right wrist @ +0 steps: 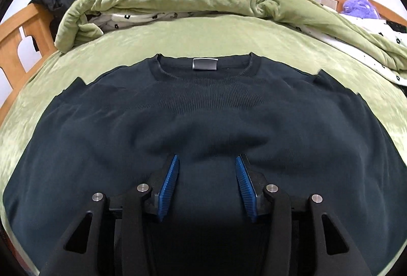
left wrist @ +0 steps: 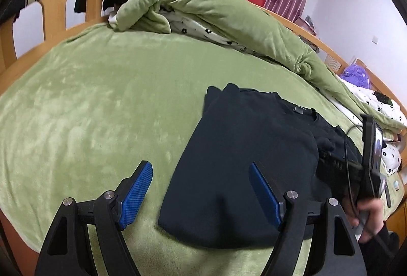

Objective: Fold small clothes

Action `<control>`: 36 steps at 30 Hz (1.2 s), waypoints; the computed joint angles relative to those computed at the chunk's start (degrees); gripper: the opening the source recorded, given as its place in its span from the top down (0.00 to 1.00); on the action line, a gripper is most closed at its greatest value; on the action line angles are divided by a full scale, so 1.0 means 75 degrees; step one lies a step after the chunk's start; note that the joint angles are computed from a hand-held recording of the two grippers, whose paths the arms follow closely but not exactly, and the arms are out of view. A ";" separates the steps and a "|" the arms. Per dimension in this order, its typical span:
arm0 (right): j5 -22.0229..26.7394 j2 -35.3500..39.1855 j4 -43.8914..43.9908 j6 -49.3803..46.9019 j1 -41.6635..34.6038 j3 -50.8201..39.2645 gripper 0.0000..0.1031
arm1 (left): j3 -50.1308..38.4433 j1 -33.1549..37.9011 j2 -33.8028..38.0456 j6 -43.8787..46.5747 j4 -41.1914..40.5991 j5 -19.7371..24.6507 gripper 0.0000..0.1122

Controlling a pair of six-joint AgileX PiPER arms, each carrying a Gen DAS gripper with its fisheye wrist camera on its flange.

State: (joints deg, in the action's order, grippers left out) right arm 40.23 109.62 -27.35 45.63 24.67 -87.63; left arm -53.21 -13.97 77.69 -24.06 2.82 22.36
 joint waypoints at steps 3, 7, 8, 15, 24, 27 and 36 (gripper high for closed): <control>-0.0083 0.0244 0.0677 -0.0386 -0.0332 -0.0349 0.54 | 0.0208 0.0208 -0.0049 0.1287 -0.1248 -0.0211 0.32; -0.0287 0.0275 0.0672 -0.0242 -0.0374 -0.0246 0.54 | 0.0445 0.0467 -0.0105 0.2954 -0.3018 -0.0297 0.32; -0.0231 0.0275 0.0501 -0.0142 -0.0305 -0.0243 0.54 | 0.0503 0.0525 -0.0109 0.3316 -0.3426 -0.0289 0.32; -0.0282 -0.0438 0.0094 0.0038 -0.0019 0.0633 0.54 | 0.1490 0.0541 -0.0687 0.4714 -0.4997 -0.0598 0.32; 0.0632 -0.1531 -0.0331 0.0358 0.0815 0.1821 0.54 | 0.2008 0.0417 -0.0927 0.5897 -0.6953 -0.0037 0.32; 0.0494 -0.2406 -0.0316 0.0860 0.1129 0.2873 0.54 | 0.2052 -0.0109 -0.0841 0.4992 -0.6376 -0.0528 0.31; 0.0139 -0.3987 0.0000 0.0781 0.1230 0.4076 0.55 | 0.1914 -0.0255 -0.0425 0.3894 -0.5939 -0.0853 0.30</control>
State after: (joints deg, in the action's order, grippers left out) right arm 41.27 79.72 -27.35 51.49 33.90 -57.06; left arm -38.85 -15.88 74.50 5.14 -41.72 15.96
